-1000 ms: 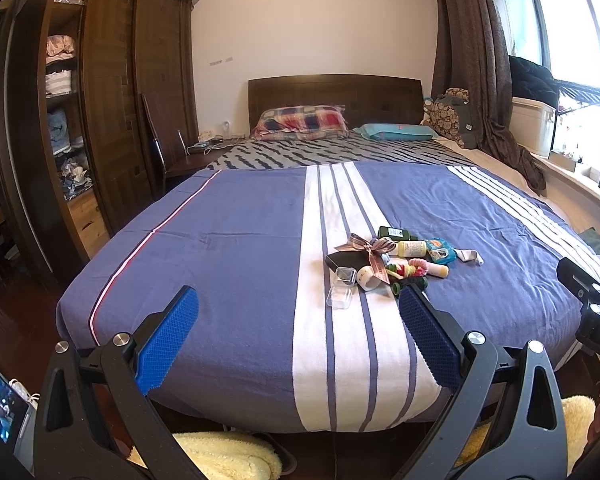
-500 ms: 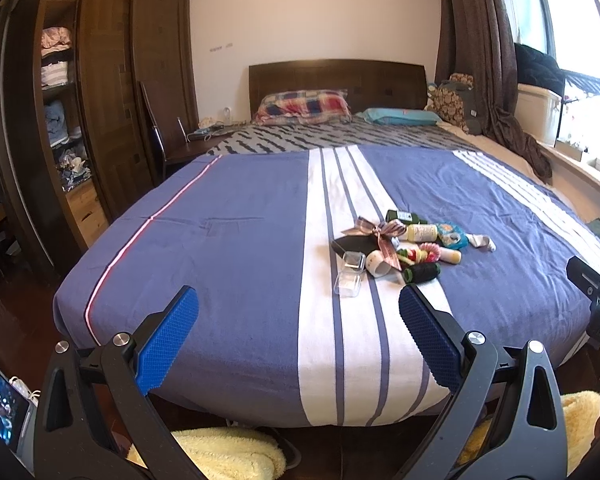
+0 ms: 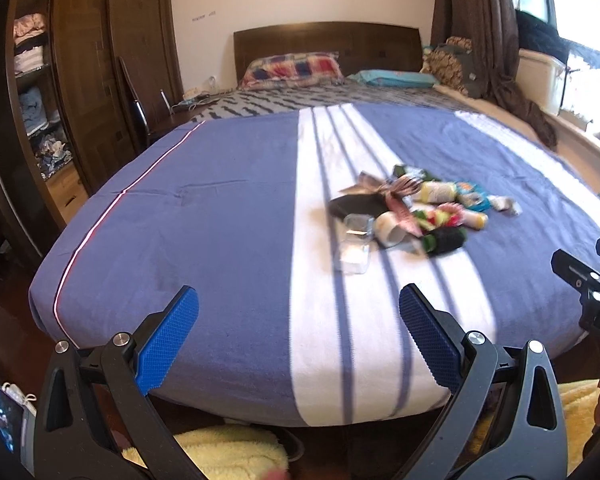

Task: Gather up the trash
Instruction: 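Grasp the clear plastic box with the left gripper while the right gripper grasps the black thread spool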

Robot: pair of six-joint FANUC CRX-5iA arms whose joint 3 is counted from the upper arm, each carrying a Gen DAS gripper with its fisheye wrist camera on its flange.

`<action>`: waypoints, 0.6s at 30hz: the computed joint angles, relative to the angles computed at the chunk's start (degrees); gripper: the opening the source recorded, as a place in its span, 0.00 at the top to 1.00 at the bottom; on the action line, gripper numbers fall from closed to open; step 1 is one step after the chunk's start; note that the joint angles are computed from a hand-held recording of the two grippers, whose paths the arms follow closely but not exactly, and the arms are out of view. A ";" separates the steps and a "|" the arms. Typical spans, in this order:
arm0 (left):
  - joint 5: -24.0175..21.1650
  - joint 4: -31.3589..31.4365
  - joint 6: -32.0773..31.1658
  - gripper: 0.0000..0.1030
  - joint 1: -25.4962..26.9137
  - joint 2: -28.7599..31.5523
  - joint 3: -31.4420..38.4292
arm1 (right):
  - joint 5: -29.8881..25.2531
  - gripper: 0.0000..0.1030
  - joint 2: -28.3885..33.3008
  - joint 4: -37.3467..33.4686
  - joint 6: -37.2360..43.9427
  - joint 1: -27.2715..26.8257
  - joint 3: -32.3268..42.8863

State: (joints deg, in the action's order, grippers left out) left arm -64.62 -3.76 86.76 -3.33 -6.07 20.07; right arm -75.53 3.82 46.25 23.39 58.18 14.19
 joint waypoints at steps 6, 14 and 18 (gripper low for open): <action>-0.89 4.41 -4.60 0.08 2.42 4.75 1.38 | 4.21 0.03 4.16 -6.32 5.09 -3.10 3.31; -0.50 7.48 -8.36 0.16 4.24 7.21 0.60 | 6.69 0.29 11.68 -16.41 13.28 -7.64 12.56; -0.30 10.30 -10.33 0.17 4.33 8.16 0.15 | 7.32 0.29 13.57 -17.13 14.10 -8.41 14.47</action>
